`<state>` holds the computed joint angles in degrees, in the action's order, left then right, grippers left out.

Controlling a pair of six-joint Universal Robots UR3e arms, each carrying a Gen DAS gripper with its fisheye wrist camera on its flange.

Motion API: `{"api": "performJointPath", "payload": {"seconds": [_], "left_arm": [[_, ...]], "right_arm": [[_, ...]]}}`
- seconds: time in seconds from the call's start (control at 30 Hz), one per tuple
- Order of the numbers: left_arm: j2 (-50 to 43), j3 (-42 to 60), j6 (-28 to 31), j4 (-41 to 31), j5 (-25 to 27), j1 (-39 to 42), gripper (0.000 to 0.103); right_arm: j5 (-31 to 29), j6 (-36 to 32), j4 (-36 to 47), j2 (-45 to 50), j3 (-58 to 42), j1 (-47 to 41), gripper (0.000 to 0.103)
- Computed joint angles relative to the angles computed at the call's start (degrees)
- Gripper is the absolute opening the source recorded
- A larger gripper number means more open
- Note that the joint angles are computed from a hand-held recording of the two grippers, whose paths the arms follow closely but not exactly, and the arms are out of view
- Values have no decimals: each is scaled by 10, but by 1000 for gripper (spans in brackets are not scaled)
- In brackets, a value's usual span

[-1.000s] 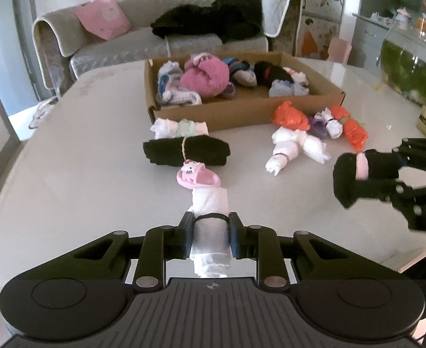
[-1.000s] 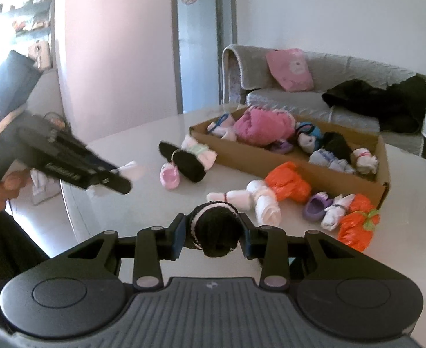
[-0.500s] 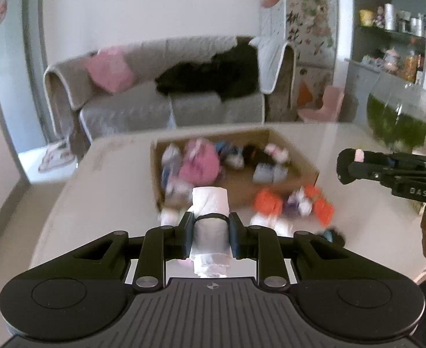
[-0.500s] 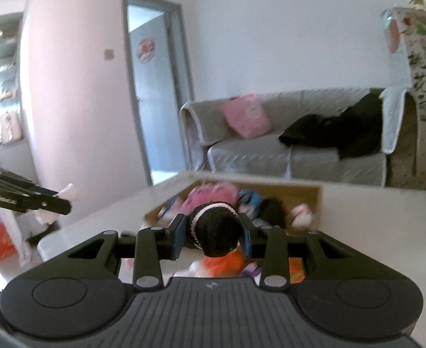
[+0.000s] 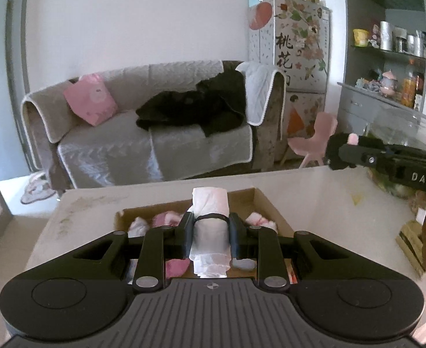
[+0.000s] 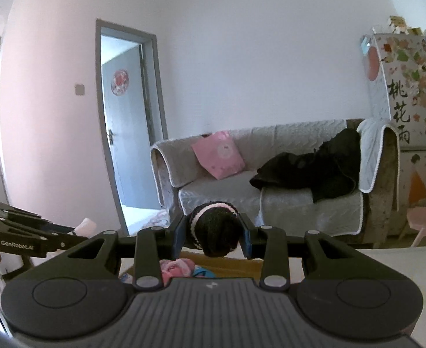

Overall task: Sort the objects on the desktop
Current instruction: 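Carry the white sock and black sock over the cardboard box with both tools, then open both tools to drop the white sock and black sock into the box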

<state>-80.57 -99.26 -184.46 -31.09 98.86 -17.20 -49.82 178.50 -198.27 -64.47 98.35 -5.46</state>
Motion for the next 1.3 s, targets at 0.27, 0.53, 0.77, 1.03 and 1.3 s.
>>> {"api": "performJointPath", "payload": {"seconds": [0.27, 0.53, 0.77, 1.03, 1.3], "left_arm": [[-138, 30, 0, 64, -59, 49, 32], [-200, 35, 5, 58, -119, 80, 32], [-236, 55, 7, 41, -129, 87, 32], [-275, 76, 19, 34, -118, 75, 35], [-250, 49, 23, 55, -130, 78, 71]], "right_arm": [[-53, -22, 125, 140, -205, 43, 34], [-100, -32, 223, 210, -312, 82, 34], [-161, -50, 324, 284, -434, 114, 34], [-212, -65, 390, 335, -508, 131, 36], [-225, -76, 332, 274, -423, 131, 62]]}}
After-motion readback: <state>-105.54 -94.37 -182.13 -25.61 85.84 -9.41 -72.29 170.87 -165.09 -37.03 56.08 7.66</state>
